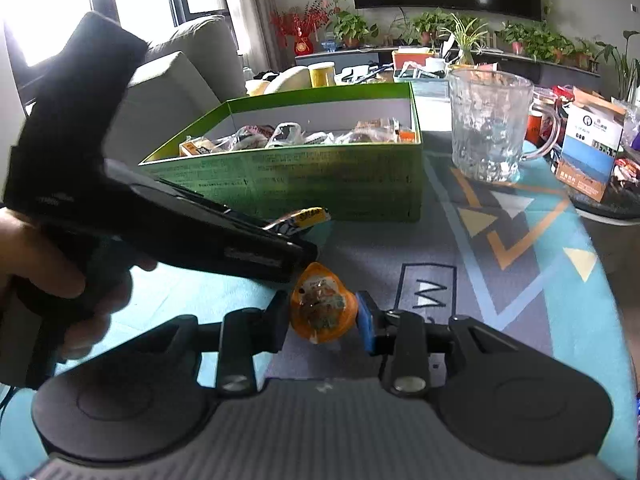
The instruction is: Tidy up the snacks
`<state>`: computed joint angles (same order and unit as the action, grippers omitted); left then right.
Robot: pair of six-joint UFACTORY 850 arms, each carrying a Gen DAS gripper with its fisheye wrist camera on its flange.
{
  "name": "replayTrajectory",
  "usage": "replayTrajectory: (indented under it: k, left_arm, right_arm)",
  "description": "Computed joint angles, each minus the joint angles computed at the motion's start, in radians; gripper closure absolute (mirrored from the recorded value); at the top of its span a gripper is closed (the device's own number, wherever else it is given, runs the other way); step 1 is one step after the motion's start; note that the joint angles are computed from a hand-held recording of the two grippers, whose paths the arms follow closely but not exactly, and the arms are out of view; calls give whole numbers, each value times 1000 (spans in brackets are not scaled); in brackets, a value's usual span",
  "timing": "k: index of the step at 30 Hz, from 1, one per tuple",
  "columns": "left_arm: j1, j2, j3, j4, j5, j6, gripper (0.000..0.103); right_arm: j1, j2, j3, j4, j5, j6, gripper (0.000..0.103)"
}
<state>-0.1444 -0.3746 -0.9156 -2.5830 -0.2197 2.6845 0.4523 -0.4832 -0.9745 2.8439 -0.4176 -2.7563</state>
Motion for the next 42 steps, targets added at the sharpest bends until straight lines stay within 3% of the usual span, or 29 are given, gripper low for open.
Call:
replayTrajectory:
  k: [3, 8, 12, 17, 18, 26, 28, 30, 32, 35, 40, 42]
  left_arm:
    - [4, 30, 23, -76, -21, 92, 80]
    - [24, 82, 52, -13, -59, 38, 85]
    - [28, 101, 63, 9, -68, 34, 95]
    - [40, 115, 70, 89, -81, -40, 97]
    - [40, 119, 72, 73, -83, -22, 102]
    - [49, 144, 80, 81, -101, -18, 102]
    - [49, 137, 76, 97, -84, -45, 99]
    - [47, 124, 69, 98, -54, -68, 76]
    - [40, 109, 66, 10, -25, -11, 66]
    - [32, 91, 65, -117, 4, 92, 66]
    - [24, 76, 67, -137, 30, 114, 63]
    - [15, 67, 66, -262, 37, 234, 62]
  right_arm:
    - [-1, 6, 5, 21, -7, -12, 66]
    - [-2, 18, 11, 52, -23, -35, 66]
    - [-2, 21, 8, 76, -29, -47, 66]
    - [-4, 17, 4, 72, -26, -32, 66]
    - [-4, 18, 4, 72, -27, -31, 66]
    - [-5, 16, 0, 66, -34, -21, 66]
    - [-6, 14, 1, 61, -32, -12, 66]
    - [-8, 15, 2, 58, -30, -4, 66]
    - [-10, 15, 3, 54, -28, 3, 66]
    - [-13, 16, 6, 51, -30, 7, 66]
    - [-15, 11, 4, 19, -35, 39, 66]
    - [-16, 11, 5, 6, -38, 51, 66]
